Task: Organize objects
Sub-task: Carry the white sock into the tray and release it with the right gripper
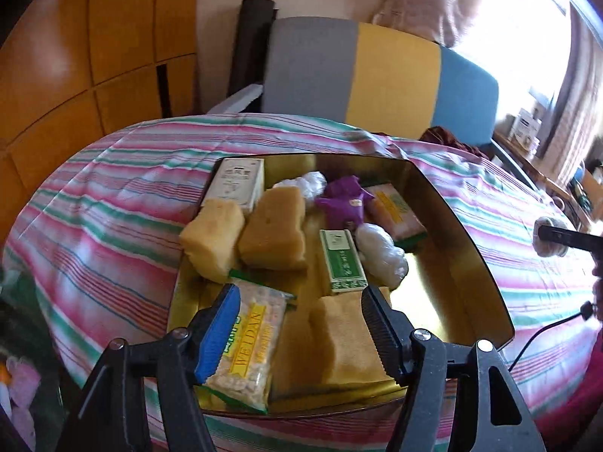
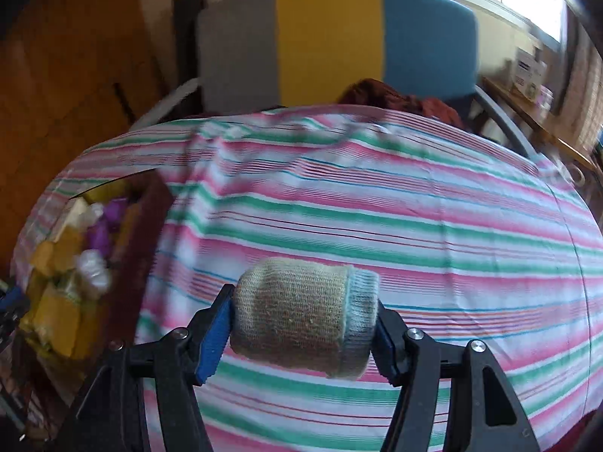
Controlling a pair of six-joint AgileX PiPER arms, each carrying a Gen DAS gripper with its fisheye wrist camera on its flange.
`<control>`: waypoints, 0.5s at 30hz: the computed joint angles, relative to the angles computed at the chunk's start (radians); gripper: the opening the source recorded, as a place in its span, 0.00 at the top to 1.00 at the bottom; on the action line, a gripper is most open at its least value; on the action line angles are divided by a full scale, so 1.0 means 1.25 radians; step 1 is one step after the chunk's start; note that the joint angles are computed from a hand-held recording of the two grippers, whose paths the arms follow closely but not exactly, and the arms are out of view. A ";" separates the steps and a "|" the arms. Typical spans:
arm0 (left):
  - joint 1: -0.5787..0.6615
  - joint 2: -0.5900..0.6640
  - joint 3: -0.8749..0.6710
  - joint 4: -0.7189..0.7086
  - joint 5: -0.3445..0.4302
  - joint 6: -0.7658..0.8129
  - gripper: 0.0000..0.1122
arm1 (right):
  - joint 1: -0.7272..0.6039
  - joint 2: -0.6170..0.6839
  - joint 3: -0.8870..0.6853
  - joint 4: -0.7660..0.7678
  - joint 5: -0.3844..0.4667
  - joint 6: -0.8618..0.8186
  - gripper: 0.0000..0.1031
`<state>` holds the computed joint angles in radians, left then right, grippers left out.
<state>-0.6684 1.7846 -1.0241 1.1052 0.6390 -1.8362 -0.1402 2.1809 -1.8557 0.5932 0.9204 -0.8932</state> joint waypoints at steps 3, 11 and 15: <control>-0.001 -0.012 0.013 0.008 0.013 -0.018 0.39 | 0.078 -0.095 0.130 0.064 -0.009 -0.126 0.37; 0.000 -0.050 0.065 0.052 0.001 -0.084 0.38 | 0.290 -0.150 0.293 -0.062 -0.106 -0.160 0.37; -0.005 -0.055 0.074 0.057 0.004 -0.101 0.34 | 0.346 -0.117 0.308 -0.160 -0.152 -0.084 0.35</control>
